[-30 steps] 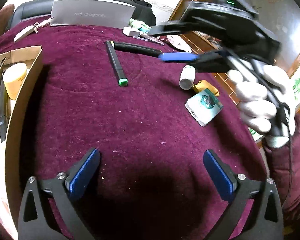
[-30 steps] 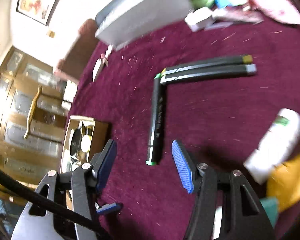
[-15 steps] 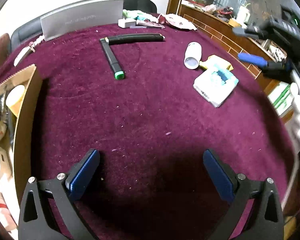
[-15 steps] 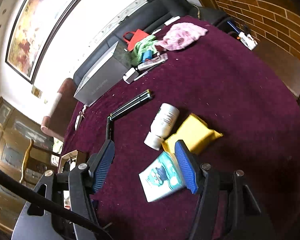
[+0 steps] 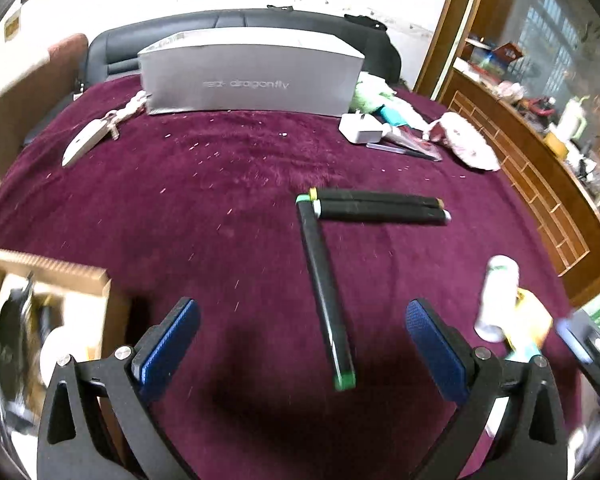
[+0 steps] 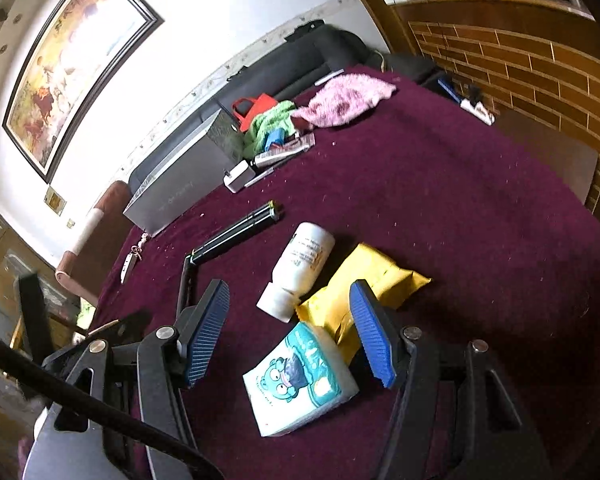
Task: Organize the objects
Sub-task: 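Grasp the green-ended black marker with the left tool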
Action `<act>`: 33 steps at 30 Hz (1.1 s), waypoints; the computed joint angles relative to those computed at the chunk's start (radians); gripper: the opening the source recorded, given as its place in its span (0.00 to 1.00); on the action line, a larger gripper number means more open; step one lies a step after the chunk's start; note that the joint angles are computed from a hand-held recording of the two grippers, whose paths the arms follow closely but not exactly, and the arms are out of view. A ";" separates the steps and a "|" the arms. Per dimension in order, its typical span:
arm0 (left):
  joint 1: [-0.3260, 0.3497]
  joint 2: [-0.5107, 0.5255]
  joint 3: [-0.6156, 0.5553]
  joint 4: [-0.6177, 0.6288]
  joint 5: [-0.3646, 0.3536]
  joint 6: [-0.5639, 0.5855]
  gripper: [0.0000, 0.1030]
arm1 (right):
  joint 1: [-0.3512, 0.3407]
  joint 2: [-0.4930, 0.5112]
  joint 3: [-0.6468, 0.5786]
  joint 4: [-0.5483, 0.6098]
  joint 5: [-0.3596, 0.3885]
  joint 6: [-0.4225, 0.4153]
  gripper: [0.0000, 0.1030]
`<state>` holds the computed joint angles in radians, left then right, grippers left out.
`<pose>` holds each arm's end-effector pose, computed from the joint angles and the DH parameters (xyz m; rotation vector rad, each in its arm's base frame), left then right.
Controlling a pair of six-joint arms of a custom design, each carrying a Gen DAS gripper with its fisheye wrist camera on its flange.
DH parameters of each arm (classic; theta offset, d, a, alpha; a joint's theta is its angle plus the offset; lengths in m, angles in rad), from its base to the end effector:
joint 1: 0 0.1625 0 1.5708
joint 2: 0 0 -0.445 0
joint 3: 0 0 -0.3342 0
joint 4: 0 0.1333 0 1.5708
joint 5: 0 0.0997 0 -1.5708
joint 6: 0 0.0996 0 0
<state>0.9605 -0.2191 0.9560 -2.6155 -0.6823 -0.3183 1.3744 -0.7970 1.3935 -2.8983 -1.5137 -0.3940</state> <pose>-0.2836 -0.7729 0.0050 0.1700 2.3480 -0.8260 -0.0058 -0.7412 0.2856 0.3061 -2.7782 1.0465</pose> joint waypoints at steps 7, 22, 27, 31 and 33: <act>0.022 0.177 -0.356 0.289 0.083 0.074 0.60 | -0.006 0.004 -0.006 -0.005 0.000 -0.005 0.60; 0.003 -0.031 0.078 0.113 -0.043 0.030 0.21 | -0.005 0.013 -0.001 -0.027 -0.041 -0.015 0.62; 0.021 -0.019 0.035 0.095 -0.041 -0.011 0.30 | -0.003 0.020 -0.002 -0.041 -0.072 -0.010 0.62; 0.019 0.074 -0.147 0.199 0.004 0.048 0.58 | 0.000 0.025 -0.001 -0.069 -0.093 -0.018 0.62; 0.014 0.138 -0.245 0.244 0.076 0.128 0.74 | 0.005 0.030 -0.004 -0.074 -0.107 -0.030 0.62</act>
<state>0.9743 -0.0816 0.7110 -2.3711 -0.6063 -0.1905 1.3789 -0.7672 1.3893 -2.9721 -1.6202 -0.4241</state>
